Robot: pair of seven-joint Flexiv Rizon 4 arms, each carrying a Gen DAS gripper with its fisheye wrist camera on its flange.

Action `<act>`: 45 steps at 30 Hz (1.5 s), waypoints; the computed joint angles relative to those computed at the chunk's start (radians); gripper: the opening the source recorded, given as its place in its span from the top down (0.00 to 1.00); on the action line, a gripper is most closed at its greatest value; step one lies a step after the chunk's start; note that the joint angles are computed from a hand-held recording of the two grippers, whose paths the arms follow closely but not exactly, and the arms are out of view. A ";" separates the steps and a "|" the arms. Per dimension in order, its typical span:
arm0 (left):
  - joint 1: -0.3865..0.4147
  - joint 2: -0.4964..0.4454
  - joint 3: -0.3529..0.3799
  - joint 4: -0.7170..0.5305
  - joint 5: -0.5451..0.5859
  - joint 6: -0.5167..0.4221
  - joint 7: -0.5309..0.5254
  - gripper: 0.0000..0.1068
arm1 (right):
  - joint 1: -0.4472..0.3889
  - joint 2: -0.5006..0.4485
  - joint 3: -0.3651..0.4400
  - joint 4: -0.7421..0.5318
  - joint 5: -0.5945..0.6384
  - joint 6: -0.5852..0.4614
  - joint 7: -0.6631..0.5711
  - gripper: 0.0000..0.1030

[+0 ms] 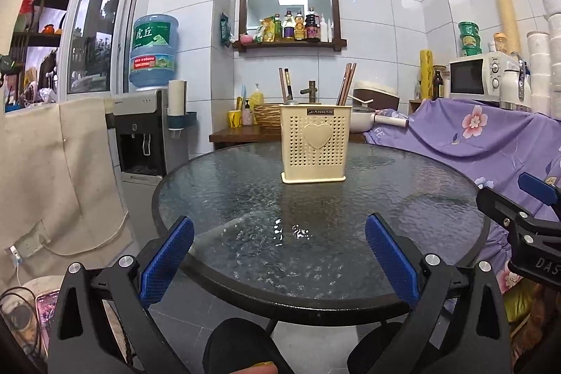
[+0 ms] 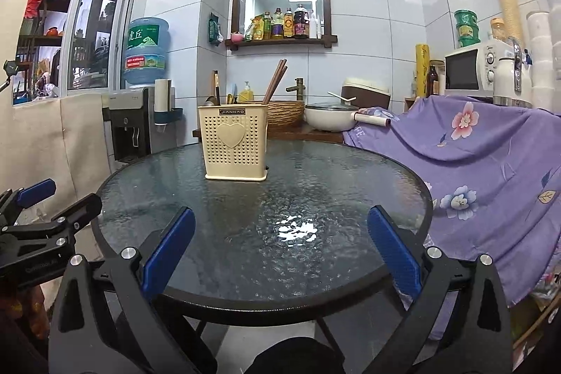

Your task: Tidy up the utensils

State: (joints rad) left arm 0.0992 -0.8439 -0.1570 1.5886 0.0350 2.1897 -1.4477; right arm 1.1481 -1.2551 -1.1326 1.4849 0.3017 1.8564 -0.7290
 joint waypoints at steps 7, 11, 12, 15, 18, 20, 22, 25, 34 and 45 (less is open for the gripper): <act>0.007 0.003 -0.010 0.003 0.003 0.011 -0.016 0.10 | 0.008 -0.005 -0.017 -0.001 0.014 0.021 -0.037 0.06; -0.003 0.003 0.001 0.001 -0.005 0.017 -0.022 0.10 | 0.003 0.002 -0.003 -0.008 0.018 0.021 -0.058 0.06; -0.007 0.004 0.007 0.002 -0.008 0.022 -0.020 0.10 | 0.002 0.004 -0.001 -0.009 0.020 0.021 -0.062 0.06; -0.013 0.004 0.018 0.000 -0.015 0.020 -0.010 0.10 | -0.004 0.012 0.010 -0.012 0.022 0.024 -0.075 0.06; 0.000 0.005 0.005 0.000 -0.009 0.010 -0.017 0.10 | -0.010 0.018 0.019 -0.019 0.026 0.025 -0.084 0.06; 0.010 0.006 -0.004 0.001 -0.004 0.003 -0.026 0.10 | -0.022 0.034 0.045 -0.023 0.017 0.033 -0.095 0.06; 0.015 0.007 -0.008 -0.001 0.002 -0.002 -0.031 0.10 | -0.033 0.051 0.071 -0.027 0.015 0.037 -0.110 0.06; 0.008 0.005 0.000 -0.004 -0.003 0.002 -0.029 0.10 | -0.040 0.060 0.088 -0.031 0.024 0.036 -0.123 0.06; 0.013 0.005 -0.006 -0.008 -0.002 -0.016 -0.031 0.10 | -0.039 0.062 0.091 -0.034 0.032 0.031 -0.137 0.06; 0.020 0.008 -0.013 -0.006 0.007 -0.027 -0.032 0.10 | -0.040 0.061 0.093 -0.038 0.030 0.027 -0.131 0.06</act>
State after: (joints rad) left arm 0.1192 -0.8363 -0.1699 1.5830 0.0422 2.1623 -1.4798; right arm 1.1079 -1.1943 -1.0394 1.4474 0.3318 1.8831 -0.8604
